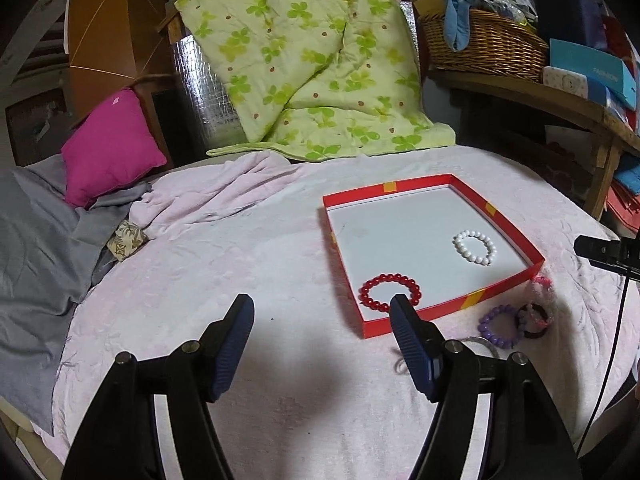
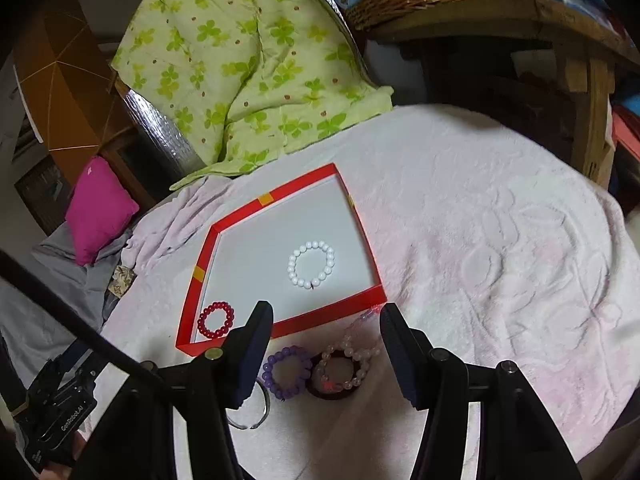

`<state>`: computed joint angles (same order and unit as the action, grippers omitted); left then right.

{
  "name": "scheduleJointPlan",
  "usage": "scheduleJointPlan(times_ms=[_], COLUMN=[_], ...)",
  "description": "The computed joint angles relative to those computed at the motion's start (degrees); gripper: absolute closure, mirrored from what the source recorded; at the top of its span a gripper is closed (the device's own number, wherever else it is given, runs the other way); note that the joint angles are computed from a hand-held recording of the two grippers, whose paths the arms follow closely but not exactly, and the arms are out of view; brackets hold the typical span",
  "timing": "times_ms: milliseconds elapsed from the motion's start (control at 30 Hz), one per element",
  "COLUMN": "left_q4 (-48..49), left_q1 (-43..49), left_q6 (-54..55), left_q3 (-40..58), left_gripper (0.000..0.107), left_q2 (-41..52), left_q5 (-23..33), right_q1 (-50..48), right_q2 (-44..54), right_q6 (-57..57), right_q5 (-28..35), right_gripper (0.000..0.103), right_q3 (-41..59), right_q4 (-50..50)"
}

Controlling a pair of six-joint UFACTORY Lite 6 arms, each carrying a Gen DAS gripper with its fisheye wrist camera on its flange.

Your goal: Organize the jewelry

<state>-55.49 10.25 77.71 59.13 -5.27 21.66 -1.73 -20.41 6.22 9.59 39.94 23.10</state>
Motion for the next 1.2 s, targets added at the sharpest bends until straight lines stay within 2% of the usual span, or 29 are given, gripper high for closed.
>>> scheduleJointPlan(times_ms=[400,767,933,1100,1200], left_q4=[3.52,5.02,4.74,5.06,5.41], left_q1=[-0.39,-1.29,-1.17,-1.00,-0.96], left_q6=[-2.75,-3.85,-2.82,-2.43,-2.58], left_q3=[1.52,0.92,0.53,0.35,0.52], left_gripper=[0.036,0.036,0.036,0.036,0.036], left_q2=[2.50,2.48,2.42,2.52,2.91], left_q5=[-1.53,-3.36,-3.67,-4.13,-4.36], right_q1=[5.60,3.73,2.99,0.08,-1.29], right_q2=[3.65,3.13,2.38,2.22,2.08], right_q6=[8.53,-3.78,-4.79,-16.40,-17.61], right_q5=[-0.25,0.98,1.36,3.19,3.90], right_gripper=[0.043,0.043,0.043,0.043,0.043], right_q3=[2.75,2.31,1.64,0.86,0.45], right_q4=[-10.20,1.67,2.23,12.84,13.73])
